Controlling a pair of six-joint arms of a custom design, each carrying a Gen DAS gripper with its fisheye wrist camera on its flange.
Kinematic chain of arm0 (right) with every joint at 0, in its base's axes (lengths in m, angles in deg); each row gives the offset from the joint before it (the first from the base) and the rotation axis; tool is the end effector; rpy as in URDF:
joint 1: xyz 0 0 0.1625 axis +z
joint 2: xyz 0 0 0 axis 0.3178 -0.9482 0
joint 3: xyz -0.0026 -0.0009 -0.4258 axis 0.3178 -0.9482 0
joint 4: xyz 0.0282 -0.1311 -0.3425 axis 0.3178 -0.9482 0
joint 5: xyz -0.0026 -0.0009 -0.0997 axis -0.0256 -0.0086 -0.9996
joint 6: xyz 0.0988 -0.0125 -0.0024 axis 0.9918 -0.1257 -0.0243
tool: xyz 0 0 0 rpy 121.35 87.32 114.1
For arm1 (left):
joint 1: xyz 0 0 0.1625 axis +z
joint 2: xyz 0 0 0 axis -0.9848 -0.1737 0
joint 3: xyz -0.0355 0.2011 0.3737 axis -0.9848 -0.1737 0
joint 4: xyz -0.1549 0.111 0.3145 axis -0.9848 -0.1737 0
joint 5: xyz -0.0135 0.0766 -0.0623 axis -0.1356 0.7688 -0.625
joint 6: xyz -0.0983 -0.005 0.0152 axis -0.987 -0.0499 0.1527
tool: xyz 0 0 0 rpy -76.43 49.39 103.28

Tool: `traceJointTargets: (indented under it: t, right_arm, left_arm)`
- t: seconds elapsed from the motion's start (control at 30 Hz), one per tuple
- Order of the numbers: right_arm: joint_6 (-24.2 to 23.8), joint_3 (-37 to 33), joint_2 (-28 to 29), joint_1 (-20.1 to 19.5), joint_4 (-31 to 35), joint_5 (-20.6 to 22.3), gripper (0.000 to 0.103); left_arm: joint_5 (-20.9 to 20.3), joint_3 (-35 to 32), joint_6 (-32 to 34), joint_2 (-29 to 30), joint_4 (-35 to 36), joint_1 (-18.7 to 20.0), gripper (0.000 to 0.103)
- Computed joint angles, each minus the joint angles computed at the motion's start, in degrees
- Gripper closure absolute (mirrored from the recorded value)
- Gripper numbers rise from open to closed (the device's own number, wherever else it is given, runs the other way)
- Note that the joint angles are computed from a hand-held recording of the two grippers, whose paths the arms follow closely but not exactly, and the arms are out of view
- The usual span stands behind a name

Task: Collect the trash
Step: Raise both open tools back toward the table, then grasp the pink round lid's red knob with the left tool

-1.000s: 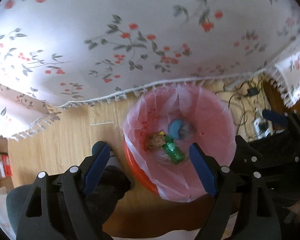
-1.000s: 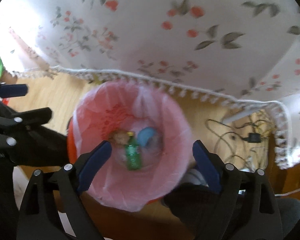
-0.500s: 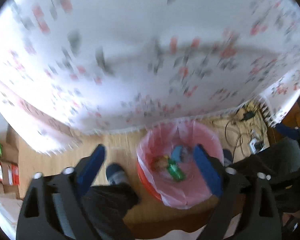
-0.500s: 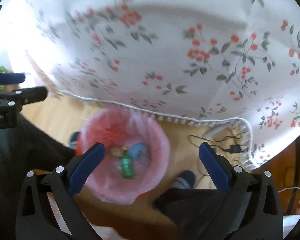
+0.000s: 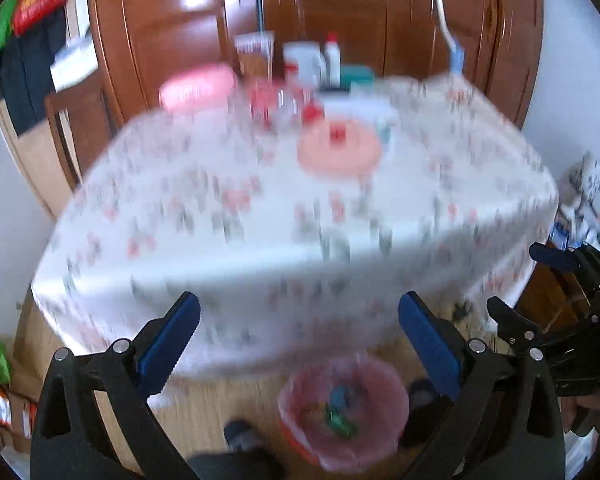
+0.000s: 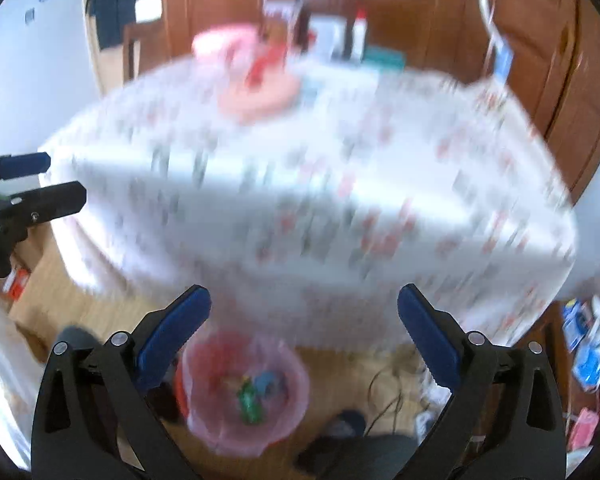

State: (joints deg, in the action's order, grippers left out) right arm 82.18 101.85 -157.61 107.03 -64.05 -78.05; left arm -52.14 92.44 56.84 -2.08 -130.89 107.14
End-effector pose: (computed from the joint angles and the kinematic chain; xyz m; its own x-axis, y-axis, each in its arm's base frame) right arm 0.3746 -0.4304 0.3768 -0.6922 -0.0793 0.7174 -0.5572 0.6905 -0.4613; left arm -0.4440 -0.4620 0.3432 -0.6324 0.3564 -0.6877 0.7025 0.6379 -0.3155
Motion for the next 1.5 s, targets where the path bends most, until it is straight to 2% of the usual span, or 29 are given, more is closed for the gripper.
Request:
traceJointTargets:
  t: [0.13,0.23,0.33,0.47,0.57,0.67,0.73,0.8,0.87,0.97,1.07,1.2,1.37,1.5]
  right_arm:
    - [-6.7,-5.9,2.4,-0.6,-3.7,-1.3,0.006]
    - [-11.3,-10.4,4.3,-1.9,-5.2,-1.1,0.006]
    - [-13.8,-13.2,5.7,-3.1,-5.6,-0.2,0.006]
    - [-16.0,-16.8,7.0,-5.1,-4.8,1.3,0.006]
    - [-16.7,-17.7,7.2,-6.4,-5.1,2.6,0.006]
    - [-16.7,-18.1,7.2,-7.2,-4.5,3.9,0.006]
    - [-17.1,-17.9,7.2,-7.5,-4.6,4.3,0.006]
    - [-17.7,-18.0,7.5,-7.8,-4.8,4.5,0.006]
    - [-17.7,-17.9,7.6,-8.0,-5.0,5.1,0.006]
    - [-17.2,-17.8,7.6,-8.3,-4.7,5.6,0.006]
    - [-16.8,-17.8,7.7,-8.5,-4.3,5.9,0.006]
    - [-16.7,-17.9,7.7,-8.5,-3.9,6.1,0.006]
    - [-16.4,-18.1,7.9,-8.6,-3.5,6.1,0.006]
    - [-16.4,-18.2,7.9,-8.5,-3.5,6.2,0.006]
  left_arm:
    - [-0.8,-7.0,8.2,4.9,-7.3,1.8,0.005]
    - [-1.0,-12.8,11.1,9.9,-9.4,3.4,0.005]
    - [-1.4,-18.4,13.1,14.7,-9.7,5.2,0.005]
    - [-2.4,-23.8,14.2,19.2,-8.7,6.7,0.011]
    - [-3.9,-26.6,13.5,21.6,-7.9,7.9,0.023]
    - [-4.2,-28.1,13.2,23.1,-7.1,8.6,0.027]
    - [-4.3,-28.3,13.1,23.5,-7.3,8.9,0.034]
    - [-4.4,-28.5,12.9,23.7,-7.2,9.0,0.047]
    - [-4.3,-28.5,12.9,23.9,-7.3,9.2,0.056]
    - [-4.6,-28.8,12.7,24.2,-6.9,9.5,0.065]
    - [-4.5,-29.4,12.8,24.6,-6.4,9.7,0.066]
    - [-3.9,-29.6,13.6,24.9,-6.8,9.7,0.074]
    - [-4.0,-29.0,14.1,24.7,-7.7,9.7,0.076]
    - [-4.6,-28.8,14.8,24.6,-7.8,9.7,0.084]
